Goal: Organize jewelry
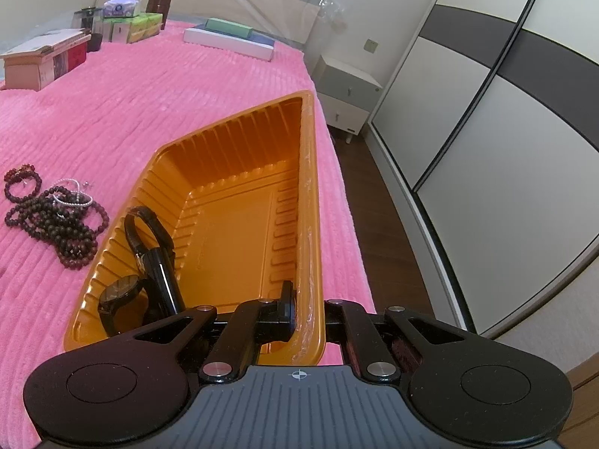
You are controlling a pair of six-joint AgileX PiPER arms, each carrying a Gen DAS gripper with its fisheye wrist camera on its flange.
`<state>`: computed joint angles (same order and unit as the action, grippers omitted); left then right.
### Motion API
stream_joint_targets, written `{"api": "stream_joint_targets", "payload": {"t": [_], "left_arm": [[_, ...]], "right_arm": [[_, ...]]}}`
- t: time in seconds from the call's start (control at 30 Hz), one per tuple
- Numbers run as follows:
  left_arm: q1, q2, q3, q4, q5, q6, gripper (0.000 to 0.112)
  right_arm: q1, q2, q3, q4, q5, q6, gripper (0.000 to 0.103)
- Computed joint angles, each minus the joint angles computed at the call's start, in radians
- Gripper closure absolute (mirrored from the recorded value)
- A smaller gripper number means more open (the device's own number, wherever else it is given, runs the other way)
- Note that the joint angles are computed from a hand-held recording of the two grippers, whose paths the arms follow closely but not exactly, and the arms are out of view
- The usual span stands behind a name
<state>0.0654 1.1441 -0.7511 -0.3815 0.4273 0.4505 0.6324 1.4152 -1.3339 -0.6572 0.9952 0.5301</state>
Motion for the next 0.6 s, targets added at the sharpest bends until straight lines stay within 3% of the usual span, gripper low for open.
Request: {"api": "stream_joint_targets", "payload": {"t": [0.4,0.5,0.57,0.6], "left_arm": [[-0.124,0.146,-0.049,0.165,-0.107,0.069,0.067],[-0.141,0.19,-0.078,0.219,-0.097,0.084,0.072],[-0.13,0.213,-0.099,0.178,-0.069,0.138,0.075],[-0.122,0.219,-0.106,0.149,-0.058,0.172,0.082]], "right_arm": [[0.008,0.003,0.002,-0.008,0.006,0.009,0.098],[0.009,0.005,0.001,-0.009,0.007,0.011,0.098],[0.008,0.007,0.0,-0.009,0.006,0.012,0.098],[0.008,0.007,0.0,-0.01,0.006,0.011,0.098]]}}
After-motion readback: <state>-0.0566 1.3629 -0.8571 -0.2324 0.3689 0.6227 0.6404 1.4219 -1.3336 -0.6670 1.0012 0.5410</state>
